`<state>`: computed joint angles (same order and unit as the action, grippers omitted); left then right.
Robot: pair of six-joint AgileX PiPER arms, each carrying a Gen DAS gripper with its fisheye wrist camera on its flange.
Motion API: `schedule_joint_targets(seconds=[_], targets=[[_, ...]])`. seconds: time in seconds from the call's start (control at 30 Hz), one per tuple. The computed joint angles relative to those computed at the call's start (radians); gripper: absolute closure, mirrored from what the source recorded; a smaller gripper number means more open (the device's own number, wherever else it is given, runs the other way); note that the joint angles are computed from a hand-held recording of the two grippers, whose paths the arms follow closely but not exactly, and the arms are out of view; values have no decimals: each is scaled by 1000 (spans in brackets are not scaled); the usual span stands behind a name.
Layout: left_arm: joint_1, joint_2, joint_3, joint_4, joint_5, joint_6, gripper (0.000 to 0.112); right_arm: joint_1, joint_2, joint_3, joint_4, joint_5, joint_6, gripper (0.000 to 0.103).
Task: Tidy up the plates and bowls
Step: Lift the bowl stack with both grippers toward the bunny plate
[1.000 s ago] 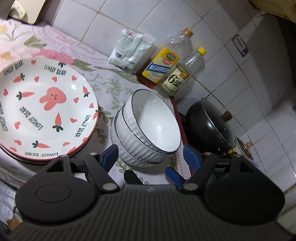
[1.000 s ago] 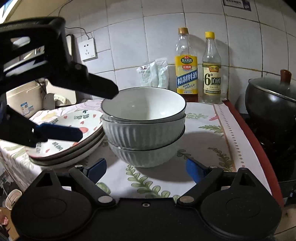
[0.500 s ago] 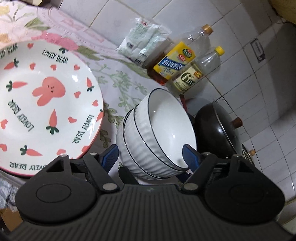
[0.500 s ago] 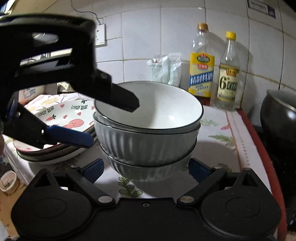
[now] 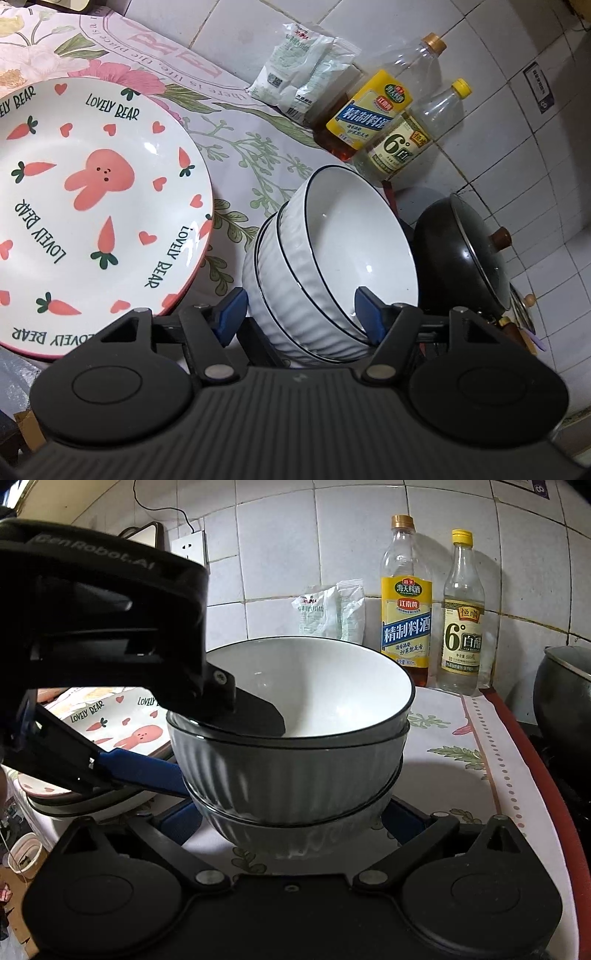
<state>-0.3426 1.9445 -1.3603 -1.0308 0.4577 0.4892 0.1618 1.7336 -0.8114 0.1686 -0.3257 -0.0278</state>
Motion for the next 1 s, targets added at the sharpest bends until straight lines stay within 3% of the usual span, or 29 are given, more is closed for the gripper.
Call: schedule_joint_targets(seconds=[0.2,0.27,0.4,0.67,1.0], targets=[[-67,11,-44,317,-83,-323,52,-14,36,-33,-76,7,101,0],[-78,22,-68,398,-79,-399,53,-10,41,-30,-59,-11,79,0],[-100,34,-103,581,-61,-559,62,-31,48,-25,-169,-31,167,0],[-124,32,-124,740,-35,-678,67,-20,51,2,-132,-87,120,0],[-130,13,-114,720,-6,-662,68,-29,17,36,-138,-82,92,0]])
